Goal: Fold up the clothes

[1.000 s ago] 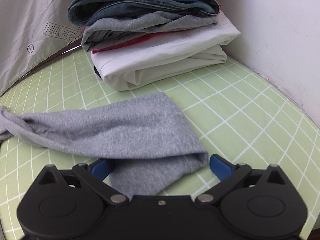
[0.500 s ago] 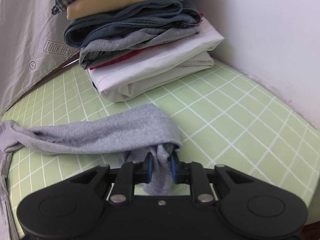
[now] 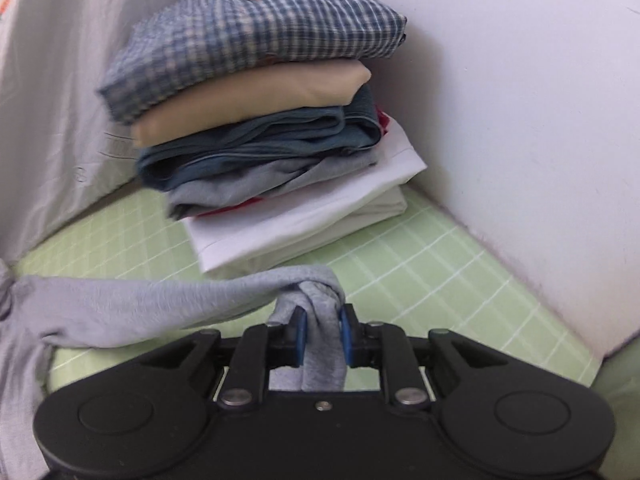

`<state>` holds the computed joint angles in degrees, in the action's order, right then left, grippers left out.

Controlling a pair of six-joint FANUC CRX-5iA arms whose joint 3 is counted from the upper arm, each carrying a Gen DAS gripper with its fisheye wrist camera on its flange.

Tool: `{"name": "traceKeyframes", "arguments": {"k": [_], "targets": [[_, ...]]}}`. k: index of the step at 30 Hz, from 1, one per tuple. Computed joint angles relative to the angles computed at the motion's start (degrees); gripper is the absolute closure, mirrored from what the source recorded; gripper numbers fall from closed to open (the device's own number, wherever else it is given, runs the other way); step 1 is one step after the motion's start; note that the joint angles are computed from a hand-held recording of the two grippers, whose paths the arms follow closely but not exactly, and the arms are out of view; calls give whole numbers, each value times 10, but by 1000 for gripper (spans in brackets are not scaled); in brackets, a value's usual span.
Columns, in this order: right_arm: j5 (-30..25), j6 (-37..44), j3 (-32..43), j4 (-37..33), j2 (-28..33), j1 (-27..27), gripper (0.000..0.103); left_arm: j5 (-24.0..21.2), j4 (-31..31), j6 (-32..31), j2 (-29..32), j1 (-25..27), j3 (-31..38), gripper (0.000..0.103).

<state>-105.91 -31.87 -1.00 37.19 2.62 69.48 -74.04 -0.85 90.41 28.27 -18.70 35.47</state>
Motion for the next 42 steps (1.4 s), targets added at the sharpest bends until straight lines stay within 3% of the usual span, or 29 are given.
{"name": "traceKeyframes", "arguments": {"k": [3, 7, 8, 11, 16, 20, 24, 29, 32, 35, 38, 39, 40, 42], "targets": [[47, 52, -42, -28, -47, -52, 83, 0, -2, 6, 0, -1, 0, 0], [-19, 115, -28, -41, -18, -91, 58, 6, -7, 16, -6, -3, -7, 0], [-39, 116, -27, -31, -9, -87, 56, 7, -8, 18, -7, -3, -9, 0], [-57, 58, -42, -7, -8, -61, 54, 4, -10, 21, -6, -3, -7, 0], [-4, -112, -91, -13, -33, -19, 55, -12, -6, 15, 5, -2, 11, 0], [23, -171, -110, -11, -25, -10, 54, -22, -4, 10, 11, -1, 21, 0], [33, -184, -120, 0, -11, -31, 36, -23, -5, 11, 11, -1, 22, 0], [49, -130, -121, 7, -1, -67, 35, -20, -7, 16, 8, -2, 18, 0], [46, -152, -118, 11, -2, -62, 37, -15, -10, 23, 5, -4, 13, 0], [99, -221, -156, 31, -30, -51, 46, -12, -12, 28, 2, -4, 10, 0], [144, -229, -180, 52, -41, -52, 65, -17, -10, 24, 6, -3, 16, 0], [147, -218, -179, 56, -38, -54, 76, -19, -9, 22, 7, -3, 18, 0], [146, -204, -178, 62, -35, -54, 93, -20, -9, 21, 8, -3, 20, 0], [134, -209, -174, 71, -30, -51, 102, -21, -8, 19, 9, -3, 21, 0]]}}
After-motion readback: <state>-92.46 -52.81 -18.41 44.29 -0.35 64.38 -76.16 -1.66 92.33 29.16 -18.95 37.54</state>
